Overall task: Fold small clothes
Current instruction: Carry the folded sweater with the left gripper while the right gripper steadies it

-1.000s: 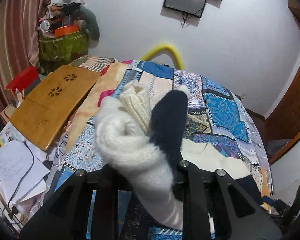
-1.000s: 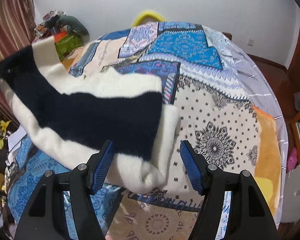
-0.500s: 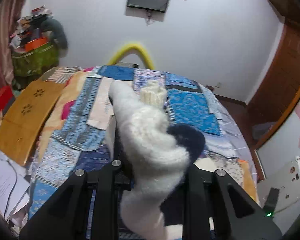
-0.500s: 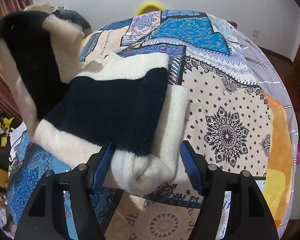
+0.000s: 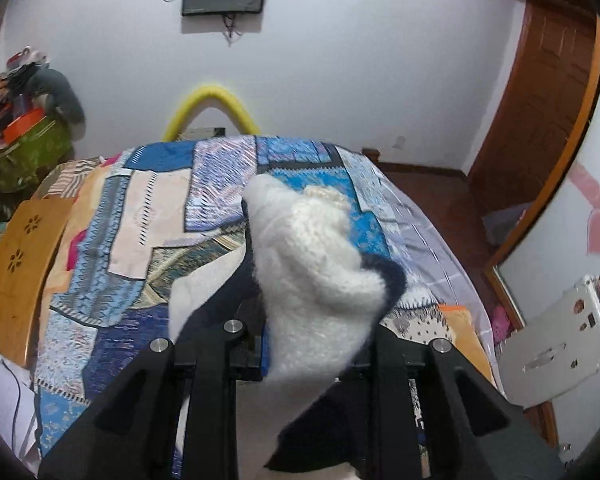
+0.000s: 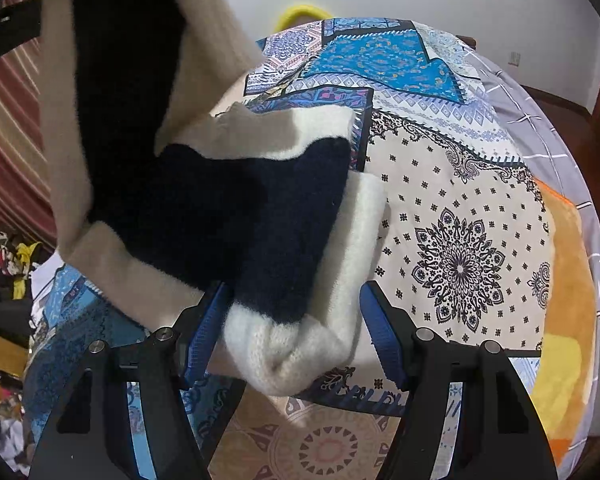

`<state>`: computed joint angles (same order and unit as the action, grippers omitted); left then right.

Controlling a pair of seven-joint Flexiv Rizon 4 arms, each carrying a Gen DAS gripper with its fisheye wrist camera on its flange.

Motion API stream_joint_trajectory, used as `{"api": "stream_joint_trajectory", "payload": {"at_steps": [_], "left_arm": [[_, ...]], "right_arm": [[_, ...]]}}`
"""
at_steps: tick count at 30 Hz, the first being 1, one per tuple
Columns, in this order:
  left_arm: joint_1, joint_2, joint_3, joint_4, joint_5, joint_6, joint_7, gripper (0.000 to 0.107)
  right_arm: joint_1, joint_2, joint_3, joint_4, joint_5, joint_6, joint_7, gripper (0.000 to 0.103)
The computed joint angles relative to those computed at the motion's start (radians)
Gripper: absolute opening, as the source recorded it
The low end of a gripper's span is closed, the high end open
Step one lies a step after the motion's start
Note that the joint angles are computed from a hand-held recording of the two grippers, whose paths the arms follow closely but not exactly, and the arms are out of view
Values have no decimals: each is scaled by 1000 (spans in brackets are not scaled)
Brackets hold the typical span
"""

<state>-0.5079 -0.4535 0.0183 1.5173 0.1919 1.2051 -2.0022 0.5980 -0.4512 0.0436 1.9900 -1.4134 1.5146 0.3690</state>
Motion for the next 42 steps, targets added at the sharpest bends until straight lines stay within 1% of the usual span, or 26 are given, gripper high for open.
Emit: {"api": "stream_joint_trajectory", "payload": {"at_steps": [2,5,9,12,15,18,21,22,23,24,25,26,28,31,32,35,37,39,42], "left_arm": [[-5,-15,-9,-11,-1,-17,12,21],[-11,-32,-24,-19,-5,-43,44,21],[-6,-35,-50,-2,-28,-64,104,22],[-2,-30,-70,19,-53,-73,150,22],[16,-21,-95,47,-95,-73,203,22],[44,-9,-129,81,-167,-81,253,24],[61,3,-146,112,-219,-75,292,30],[65,9,-152,123,-233,-71,308,34],[75,20,-165,140,-255,-65,331,43],[84,29,-176,156,-277,-57,353,48],[91,40,-185,172,-299,-48,371,56],[100,56,-196,197,-324,-29,391,60],[102,79,-197,225,-347,-3,411,61],[100,110,-175,254,-352,28,409,65],[92,120,-152,261,-333,42,387,68],[81,125,-95,263,-272,52,322,73],[92,117,-81,260,-256,28,294,73],[104,103,-61,253,-237,-14,259,73],[122,81,-45,255,-212,-54,220,73]], "right_arm": [[-10,-2,-4,-6,-10,28,6,64],[-15,1,-14,-17,-26,41,15,64],[-34,-4,-18,-45,-72,49,43,64],[-54,-14,-8,-61,-80,49,46,64],[-69,-27,-4,-77,-95,60,68,64],[-78,-40,0,-86,-91,73,78,64],[-75,-42,-1,-85,-82,70,72,64],[-74,-41,0,-82,-73,68,64,64],[-71,-40,1,-79,-58,64,50,64],[-67,-39,-2,-76,-49,62,41,64],[-63,-37,-3,-73,-35,59,28,64],[-58,-35,-7,-70,-23,57,17,64],[-48,-32,-18,-65,-8,56,5,64],[-36,-30,-36,-61,9,60,-5,64],[-33,-31,-41,-60,13,63,-6,64],[-25,-40,-53,-61,42,76,-27,64],[-15,-47,-60,-64,86,73,-66,64],[6,-52,-88,-68,101,81,-75,64],[35,-60,-132,-75,118,98,-78,64]]}}
